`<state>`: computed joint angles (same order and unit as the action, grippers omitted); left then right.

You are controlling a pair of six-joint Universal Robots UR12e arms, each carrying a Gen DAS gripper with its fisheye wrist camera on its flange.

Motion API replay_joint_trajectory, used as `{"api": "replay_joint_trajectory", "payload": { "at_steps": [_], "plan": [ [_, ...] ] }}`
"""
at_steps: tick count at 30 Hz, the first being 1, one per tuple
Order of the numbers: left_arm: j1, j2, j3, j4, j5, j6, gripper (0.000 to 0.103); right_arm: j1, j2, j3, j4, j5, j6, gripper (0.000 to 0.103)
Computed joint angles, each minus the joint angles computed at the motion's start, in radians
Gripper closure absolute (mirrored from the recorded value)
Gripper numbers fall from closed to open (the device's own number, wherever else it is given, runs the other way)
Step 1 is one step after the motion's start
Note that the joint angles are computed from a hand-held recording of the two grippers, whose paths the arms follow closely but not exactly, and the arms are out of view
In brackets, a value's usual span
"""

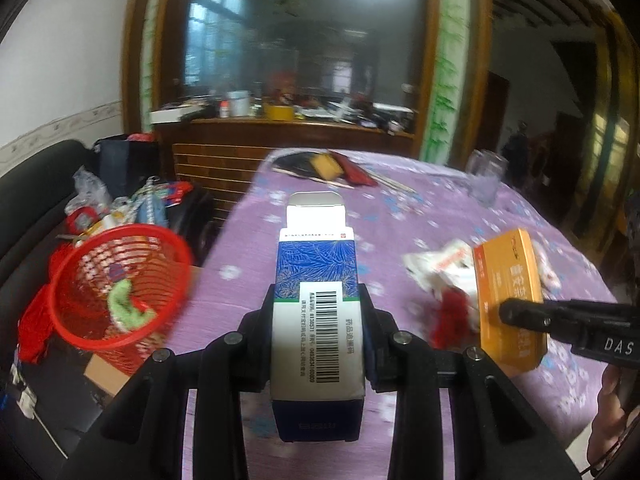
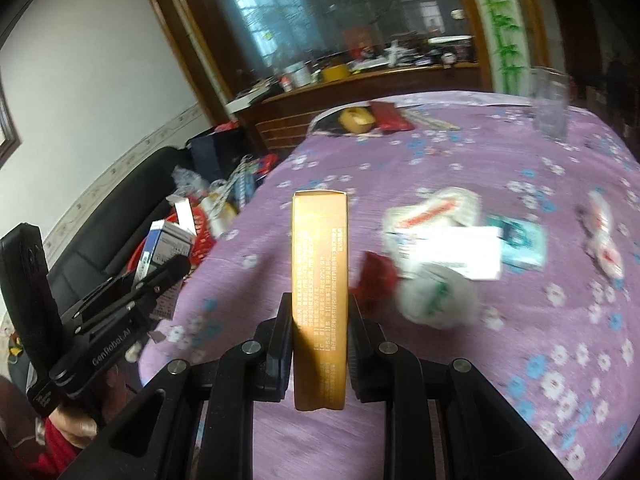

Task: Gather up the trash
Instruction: 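Carry both boxes over the red basket and open both tools, then move the left tool to the red cloth bag while the right tool reaches the white cloth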

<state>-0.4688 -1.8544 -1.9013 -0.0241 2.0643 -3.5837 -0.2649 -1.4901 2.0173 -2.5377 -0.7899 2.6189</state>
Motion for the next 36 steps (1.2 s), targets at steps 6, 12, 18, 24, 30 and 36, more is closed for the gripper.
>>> {"api": "replay_joint_trajectory", "payload": {
  "at_steps": [6, 12, 18, 24, 30, 36],
  "plan": [
    [0.062, 0.061, -0.07, 0.004, 0.049, -0.044, 0.07, 0.096, 0.032, -0.08, 0.094, 0.008, -0.028, 0.078],
    [0.141, 0.113, -0.136, -0.017, 0.055, -0.078, 0.07, 0.202, 0.075, -0.151, 0.118, 0.006, -0.023, 0.078],
    [0.227, 0.143, -0.182, -0.036, 0.004, -0.122, 0.07, 0.299, 0.132, -0.223, 0.133, -0.008, 0.0, 0.078],
    [0.259, 0.134, -0.18, -0.047, 0.02, -0.111, 0.069, 0.374, 0.198, -0.294, 0.101, -0.036, 0.051, 0.077],
    [0.264, 0.134, -0.181, -0.033, 0.046, -0.132, 0.045, 0.386, 0.23, -0.322, 0.062, -0.033, 0.103, 0.06],
    [0.211, 0.115, -0.166, -0.007, 0.057, -0.107, 0.045, 0.321, 0.179, -0.252, 0.055, -0.006, 0.056, 0.06]
  ]
}}
